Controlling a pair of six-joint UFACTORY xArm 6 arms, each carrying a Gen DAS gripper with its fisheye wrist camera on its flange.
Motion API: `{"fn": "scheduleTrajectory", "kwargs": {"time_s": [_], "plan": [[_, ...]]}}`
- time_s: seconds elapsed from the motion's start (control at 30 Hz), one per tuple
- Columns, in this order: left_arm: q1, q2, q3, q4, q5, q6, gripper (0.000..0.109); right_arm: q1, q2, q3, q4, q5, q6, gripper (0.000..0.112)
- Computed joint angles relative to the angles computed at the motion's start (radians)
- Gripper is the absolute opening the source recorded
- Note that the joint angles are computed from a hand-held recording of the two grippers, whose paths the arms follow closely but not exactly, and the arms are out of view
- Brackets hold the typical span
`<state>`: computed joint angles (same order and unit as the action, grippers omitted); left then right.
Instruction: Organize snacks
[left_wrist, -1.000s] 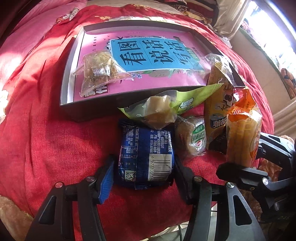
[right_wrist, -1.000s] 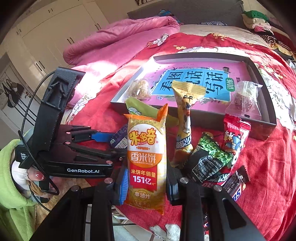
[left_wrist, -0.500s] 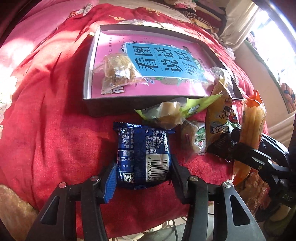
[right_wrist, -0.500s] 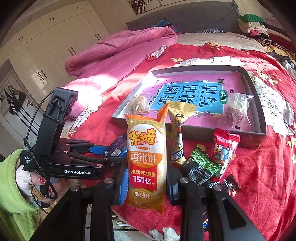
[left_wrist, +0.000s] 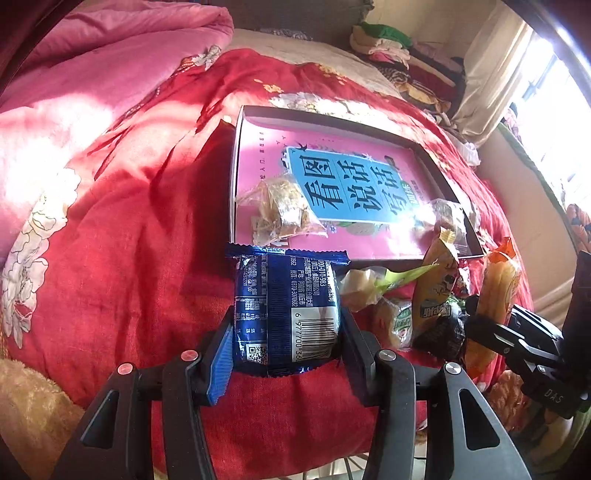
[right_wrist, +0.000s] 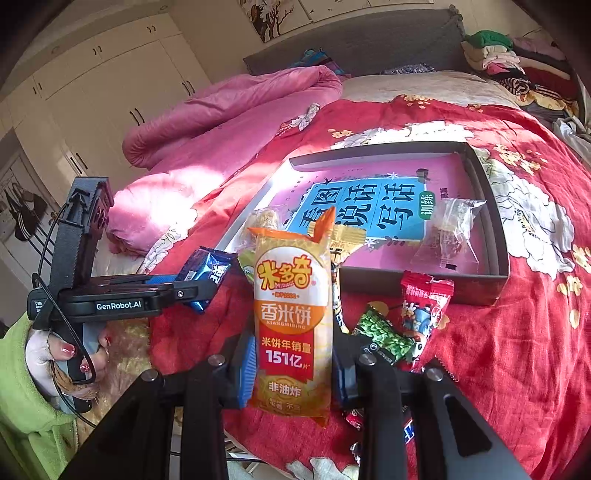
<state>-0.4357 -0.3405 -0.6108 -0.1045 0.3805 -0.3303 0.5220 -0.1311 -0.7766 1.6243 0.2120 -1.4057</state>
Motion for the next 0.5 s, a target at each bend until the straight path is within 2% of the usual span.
{"fn": "scheduleTrajectory", "kwargs": {"time_s": [0.5], "plan": [[-0.015,-0.041,0.036,0.089,-0.183,-0.016,0.053,-0.022,-0.010,-0.009,0.086,-0.010,-0.070,0.033]]}}
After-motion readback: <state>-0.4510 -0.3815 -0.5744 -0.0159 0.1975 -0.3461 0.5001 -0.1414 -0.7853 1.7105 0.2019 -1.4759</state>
